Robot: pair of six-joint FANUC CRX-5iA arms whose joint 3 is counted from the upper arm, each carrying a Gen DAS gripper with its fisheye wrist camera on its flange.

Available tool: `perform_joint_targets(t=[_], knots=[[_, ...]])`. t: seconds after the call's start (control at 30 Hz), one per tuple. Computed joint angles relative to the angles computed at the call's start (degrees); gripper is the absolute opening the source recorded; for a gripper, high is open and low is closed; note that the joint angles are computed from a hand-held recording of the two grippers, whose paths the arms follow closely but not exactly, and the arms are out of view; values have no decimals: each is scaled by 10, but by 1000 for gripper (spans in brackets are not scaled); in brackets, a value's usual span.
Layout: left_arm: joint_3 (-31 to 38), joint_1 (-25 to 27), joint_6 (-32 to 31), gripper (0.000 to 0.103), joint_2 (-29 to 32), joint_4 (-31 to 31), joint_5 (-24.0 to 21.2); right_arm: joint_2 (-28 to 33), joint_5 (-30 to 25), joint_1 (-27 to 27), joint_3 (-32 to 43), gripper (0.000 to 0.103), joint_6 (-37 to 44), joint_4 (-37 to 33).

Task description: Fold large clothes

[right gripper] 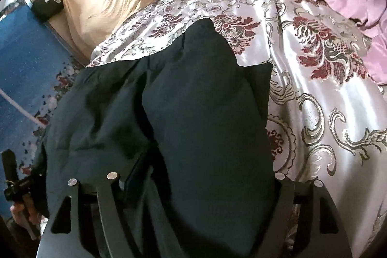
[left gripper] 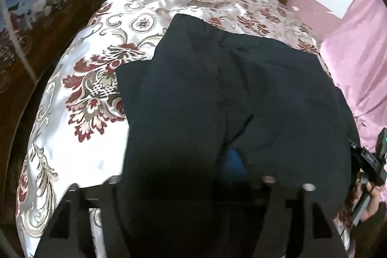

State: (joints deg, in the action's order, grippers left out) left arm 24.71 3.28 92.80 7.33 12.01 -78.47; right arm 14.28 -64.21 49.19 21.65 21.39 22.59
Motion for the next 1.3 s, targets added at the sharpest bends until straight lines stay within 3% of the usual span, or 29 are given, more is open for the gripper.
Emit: perform_joint_targets(t=[0.17, 0.27, 0.37, 0.53, 0.83, 1.3], knots=[[-26, -10, 20, 74, -33, -23, 36, 29, -73, 19, 47, 81, 9, 34], [-65, -13, 40, 88, -73, -22, 86, 36, -103, 33, 58, 81, 12, 61], [-75, -23, 54, 94, -94, -45, 106, 29, -121, 52, 45, 101, -3, 103], [-53, -54, 79, 102, -98, -101, 95, 20, -129, 70, 36, 101, -7, 136], [-40, -132, 114, 103, -127, -227, 114, -5, -123, 109, 3, 101, -26, 197], [-42, -228, 152, 103, -167, -304, 139, -32, -122, 185, -32, 101, -70, 310]])
